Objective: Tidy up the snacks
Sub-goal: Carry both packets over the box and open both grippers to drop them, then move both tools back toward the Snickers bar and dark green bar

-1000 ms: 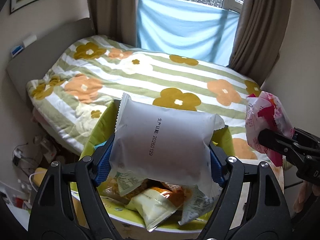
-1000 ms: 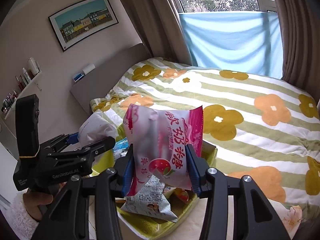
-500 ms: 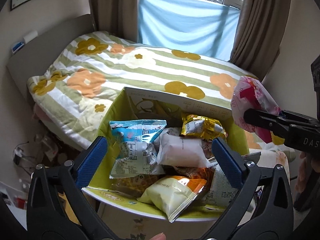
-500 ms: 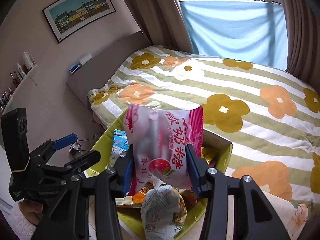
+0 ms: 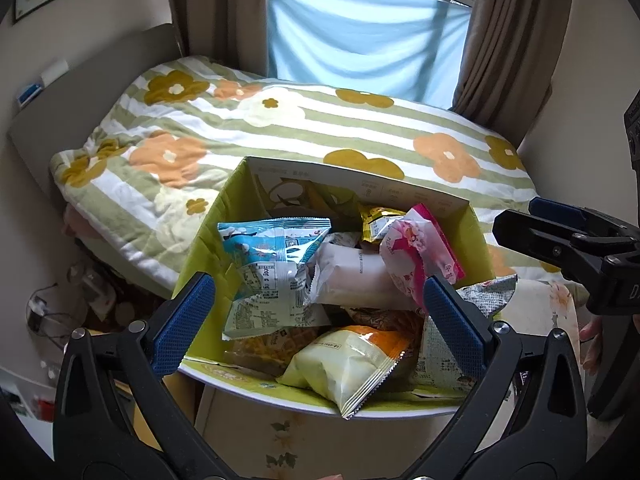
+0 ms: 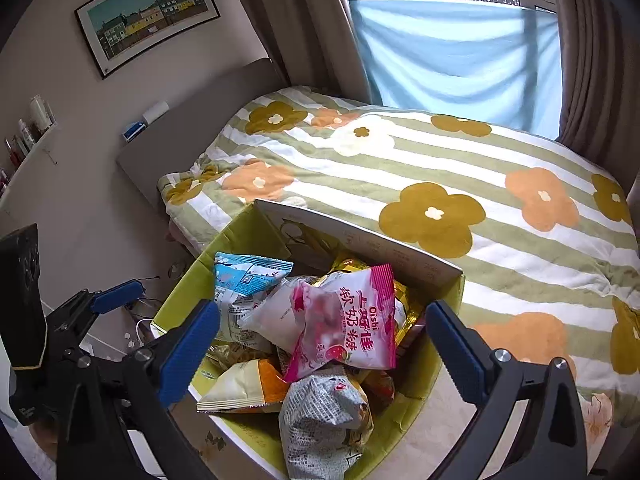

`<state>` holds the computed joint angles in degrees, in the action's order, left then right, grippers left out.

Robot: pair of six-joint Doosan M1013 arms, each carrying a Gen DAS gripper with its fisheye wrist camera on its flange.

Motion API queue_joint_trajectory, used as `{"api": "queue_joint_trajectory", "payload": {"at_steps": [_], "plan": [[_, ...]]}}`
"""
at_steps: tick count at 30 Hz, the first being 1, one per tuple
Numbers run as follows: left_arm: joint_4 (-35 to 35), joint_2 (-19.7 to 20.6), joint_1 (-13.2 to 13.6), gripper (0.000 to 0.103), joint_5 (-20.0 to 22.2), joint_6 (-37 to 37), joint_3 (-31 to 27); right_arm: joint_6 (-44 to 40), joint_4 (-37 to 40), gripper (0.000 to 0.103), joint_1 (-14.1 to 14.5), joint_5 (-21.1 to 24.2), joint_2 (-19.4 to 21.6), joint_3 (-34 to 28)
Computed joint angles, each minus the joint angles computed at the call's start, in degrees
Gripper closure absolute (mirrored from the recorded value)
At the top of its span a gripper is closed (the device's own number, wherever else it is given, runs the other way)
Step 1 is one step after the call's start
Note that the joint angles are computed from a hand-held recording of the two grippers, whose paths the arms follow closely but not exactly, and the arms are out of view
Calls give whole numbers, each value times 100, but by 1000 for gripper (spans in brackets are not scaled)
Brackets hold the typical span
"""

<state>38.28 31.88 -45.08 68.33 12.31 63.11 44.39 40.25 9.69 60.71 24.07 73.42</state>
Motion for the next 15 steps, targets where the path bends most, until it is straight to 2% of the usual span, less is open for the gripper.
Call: {"api": "queue_joint_trajectory", "payload": {"at_steps": [9,15], "plan": [[31,24,-123,0,-327,442,-225,198,-9,1,-312,-465,-512,465],[-225,287,-194,0,-745,1429,-761,668,-271,1,-670,-1016,-932,834]]}}
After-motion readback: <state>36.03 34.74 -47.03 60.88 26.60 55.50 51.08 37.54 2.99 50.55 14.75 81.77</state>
